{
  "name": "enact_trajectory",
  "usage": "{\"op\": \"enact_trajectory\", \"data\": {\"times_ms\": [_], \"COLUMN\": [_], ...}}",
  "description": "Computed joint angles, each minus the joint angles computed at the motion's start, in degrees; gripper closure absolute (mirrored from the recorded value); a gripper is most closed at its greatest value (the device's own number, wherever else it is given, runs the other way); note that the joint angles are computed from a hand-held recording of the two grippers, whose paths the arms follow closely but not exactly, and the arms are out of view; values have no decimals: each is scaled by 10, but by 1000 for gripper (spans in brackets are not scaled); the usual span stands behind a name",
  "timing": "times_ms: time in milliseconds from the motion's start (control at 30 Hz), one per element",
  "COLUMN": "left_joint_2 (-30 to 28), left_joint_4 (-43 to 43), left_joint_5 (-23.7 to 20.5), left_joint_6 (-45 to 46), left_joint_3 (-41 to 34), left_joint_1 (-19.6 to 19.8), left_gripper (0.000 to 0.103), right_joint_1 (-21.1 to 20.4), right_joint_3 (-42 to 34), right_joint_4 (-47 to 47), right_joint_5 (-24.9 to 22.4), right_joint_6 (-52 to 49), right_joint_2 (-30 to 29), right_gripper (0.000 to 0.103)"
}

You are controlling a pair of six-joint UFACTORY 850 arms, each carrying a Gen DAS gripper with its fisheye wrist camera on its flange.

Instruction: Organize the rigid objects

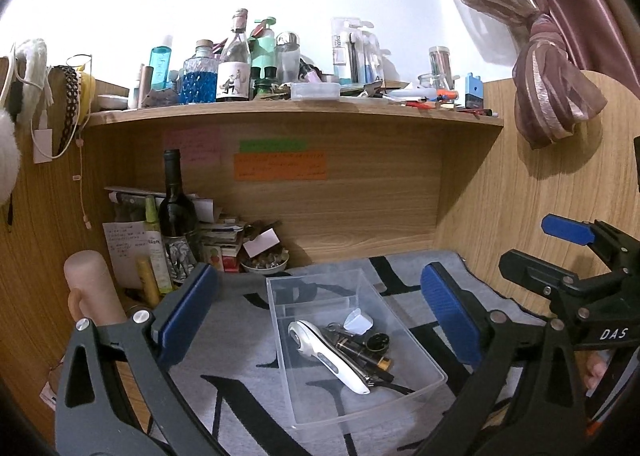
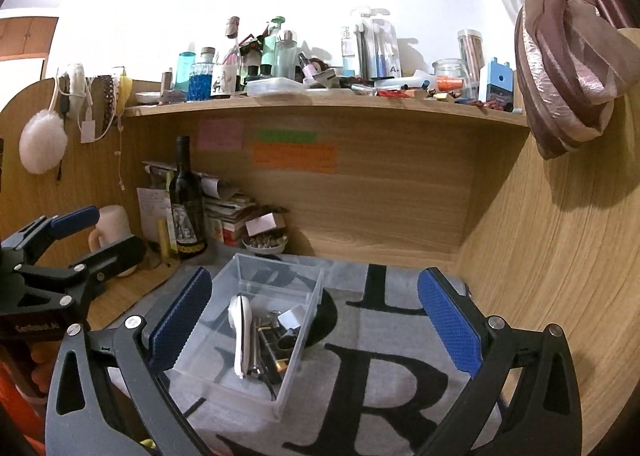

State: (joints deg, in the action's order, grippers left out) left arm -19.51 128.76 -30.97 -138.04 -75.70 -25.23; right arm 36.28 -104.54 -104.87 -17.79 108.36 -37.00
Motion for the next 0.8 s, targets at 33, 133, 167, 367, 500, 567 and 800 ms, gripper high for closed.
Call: {"op": "enact_trajectory", "data": {"times_ms": [33,133,167,367,500,567,800], "left_joint_2": [0,-2,-3,-7,-10,-11,-11], "left_joint_4": [0,6,6,10,8,4,19], "left_joint_5": [2,13,14,23,29,27,27], "left_joint_6": [0,-8,-8,-14,-11,-5,-17], "left_joint_3": [0,-3,-5,-8,-12,-13,-12], "left_joint_1": [0,2,2,5,6,6,5], "left_gripper": [0,0,0,0,0,0,0], "right_joint_1": [0,2,3,5,5,5,3], "right_joint_3": [1,0,-1,-3,-6,-7,-7], "right_joint_4": [1,9,12,26,34,26,15], "right_joint_5": [-2,-6,-9,-17,-18,-19,-11], "right_joint_6": [-1,-7,-10,-19,-28,-21,-10], "right_joint_2": [0,-1,-2,-5,-7,-8,-9], "right_gripper": [0,0,0,0,0,0,0]}}
